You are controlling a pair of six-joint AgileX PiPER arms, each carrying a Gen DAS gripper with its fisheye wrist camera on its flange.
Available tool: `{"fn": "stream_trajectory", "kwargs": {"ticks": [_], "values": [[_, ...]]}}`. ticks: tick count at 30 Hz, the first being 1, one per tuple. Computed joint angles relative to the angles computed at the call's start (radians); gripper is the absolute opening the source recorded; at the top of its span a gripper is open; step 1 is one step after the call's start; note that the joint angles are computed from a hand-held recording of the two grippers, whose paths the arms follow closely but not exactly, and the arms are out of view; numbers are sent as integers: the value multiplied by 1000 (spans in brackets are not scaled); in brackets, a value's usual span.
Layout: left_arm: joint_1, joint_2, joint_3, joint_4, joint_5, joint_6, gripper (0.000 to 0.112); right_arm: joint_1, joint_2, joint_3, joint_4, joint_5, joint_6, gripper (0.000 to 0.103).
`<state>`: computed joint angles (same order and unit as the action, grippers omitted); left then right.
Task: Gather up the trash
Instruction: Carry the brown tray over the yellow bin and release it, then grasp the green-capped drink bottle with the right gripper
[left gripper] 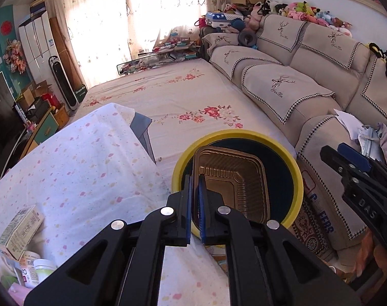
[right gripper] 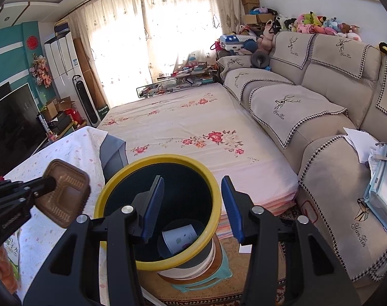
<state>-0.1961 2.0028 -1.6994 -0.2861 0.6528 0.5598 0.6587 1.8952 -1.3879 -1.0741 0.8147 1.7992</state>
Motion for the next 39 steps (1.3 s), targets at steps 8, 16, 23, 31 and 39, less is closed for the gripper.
{"fn": "stream_trajectory", "kwargs": {"ticks": [8,16,23,31,39], "values": [[-19,163,-168,131,2,-206,55,1,24,-42,22,5,-40,48],[157,-148,159,-232,-21,189,71,29,43,-69,34,-4,-55,49],[467,-372,352,-506,75,571,94,87,89,-137,63,-8,-90,50],[875,-362,335,-667,189,800,98,216,203,-357,143,47,-207,52],[1109,-222,183,-720,295,856,98,348,439,-831,306,89,-476,53]]}}
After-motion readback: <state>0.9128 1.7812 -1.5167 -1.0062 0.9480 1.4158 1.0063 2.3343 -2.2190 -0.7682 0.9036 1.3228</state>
